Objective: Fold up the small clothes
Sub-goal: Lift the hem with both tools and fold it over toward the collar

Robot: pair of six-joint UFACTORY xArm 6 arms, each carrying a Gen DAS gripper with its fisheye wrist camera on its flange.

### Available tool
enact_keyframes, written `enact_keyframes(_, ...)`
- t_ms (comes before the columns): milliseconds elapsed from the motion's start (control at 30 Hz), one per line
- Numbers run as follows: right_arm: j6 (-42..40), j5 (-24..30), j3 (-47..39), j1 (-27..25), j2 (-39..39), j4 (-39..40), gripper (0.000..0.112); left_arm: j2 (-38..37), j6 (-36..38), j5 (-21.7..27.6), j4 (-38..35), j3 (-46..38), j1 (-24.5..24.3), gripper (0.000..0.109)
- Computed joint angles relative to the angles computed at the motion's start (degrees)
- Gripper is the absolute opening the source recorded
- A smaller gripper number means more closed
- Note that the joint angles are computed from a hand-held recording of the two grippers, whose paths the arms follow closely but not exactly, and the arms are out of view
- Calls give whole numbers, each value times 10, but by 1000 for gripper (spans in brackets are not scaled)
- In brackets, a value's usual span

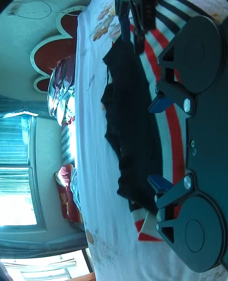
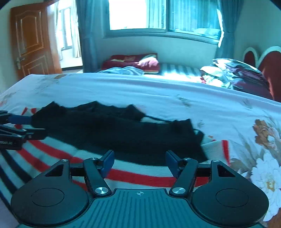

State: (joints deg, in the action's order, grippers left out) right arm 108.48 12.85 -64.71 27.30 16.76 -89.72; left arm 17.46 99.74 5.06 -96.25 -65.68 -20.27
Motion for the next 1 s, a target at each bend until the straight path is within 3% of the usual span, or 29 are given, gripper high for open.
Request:
enact_keyframes(133, -42, -11, -24, 27, 29, 32, 60, 1, -24, -34, 18, 26, -43, 77)
enact_keyframes(233, -107, -1, -24, 36, 38, 89, 59, 2, 30, -53, -35, 27, -48, 78)
enact_keyframes(300, -131, -9, -9, 30, 28, 102, 52, -10, -16, -47, 12, 43, -39, 73)
enact_keyframes(400, -147, 7, 42, 21, -14, 114, 49, -19, -7, -73, 9, 52, -20, 73)
enact_keyframes(467, -126, 35, 101, 8, -61, 116, 49, -26, 25, -78, -23, 60, 9, 76)
enact_keyframes(533, -76, 23, 153, -18, -98, 98, 44, -42, 17, -52, -23, 79, 46, 77)
enact_keyframes(600, -73, 27, 174, -22, -118, 94, 42, -49, 17, -49, -18, 86, 51, 76)
enact_keyframes(700, -113, 74, 162, 10, -128, 150, 42, -62, -21, -82, -1, 92, 19, 69)
enact_keyframes(767, -59, 57, 153, 27, -136, 108, 42, -87, 31, -57, -61, 103, 9, 71)
enact_keyframes(900, -106, 34, 99, 75, -90, 145, 43, -107, 109, -48, -124, 124, -39, 71)
enact_keyframes(967, -177, 38, 79, 96, -56, 220, 43, -99, 93, -65, -98, 133, -64, 71)
enact_keyframes(1000, -185, 56, 73, 107, -44, 232, 43, -94, 75, -69, -74, 141, -72, 77)
